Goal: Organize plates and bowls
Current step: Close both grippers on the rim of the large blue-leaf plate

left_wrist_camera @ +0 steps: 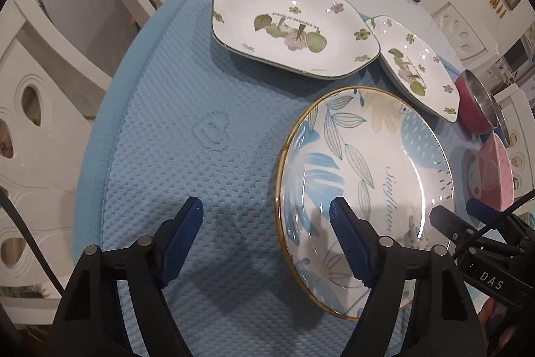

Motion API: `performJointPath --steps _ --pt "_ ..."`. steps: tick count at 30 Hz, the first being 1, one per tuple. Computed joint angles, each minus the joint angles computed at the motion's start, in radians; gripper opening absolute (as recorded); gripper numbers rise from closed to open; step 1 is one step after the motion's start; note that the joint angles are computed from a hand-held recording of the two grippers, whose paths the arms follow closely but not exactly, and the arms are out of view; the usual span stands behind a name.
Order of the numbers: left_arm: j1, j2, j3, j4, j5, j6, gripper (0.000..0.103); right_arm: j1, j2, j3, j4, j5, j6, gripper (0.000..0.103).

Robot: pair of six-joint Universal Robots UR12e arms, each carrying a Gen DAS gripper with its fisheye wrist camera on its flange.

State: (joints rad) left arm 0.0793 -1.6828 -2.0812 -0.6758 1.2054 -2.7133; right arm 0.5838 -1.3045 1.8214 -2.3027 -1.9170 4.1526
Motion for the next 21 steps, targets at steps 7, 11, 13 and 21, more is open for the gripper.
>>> performJointPath --steps 7,11,13,21 --pt "-0.006 -0.016 0.011 -0.009 0.003 0.001 0.066 -0.016 0.001 0.010 -0.018 0.025 -0.013 0.069" --pt "-0.011 -0.026 0.019 -0.033 0.000 0.016 0.049 -0.023 0.004 0.017 -0.042 0.054 -0.031 0.056" --pt "-0.011 -0.032 0.024 -0.048 -0.011 0.022 0.039 -0.027 0.006 0.023 -0.067 0.068 -0.042 0.053" --pt "0.002 -0.042 0.035 -0.093 -0.079 0.053 0.031 -0.048 -0.001 0.069 -0.168 0.117 -0.059 0.035"
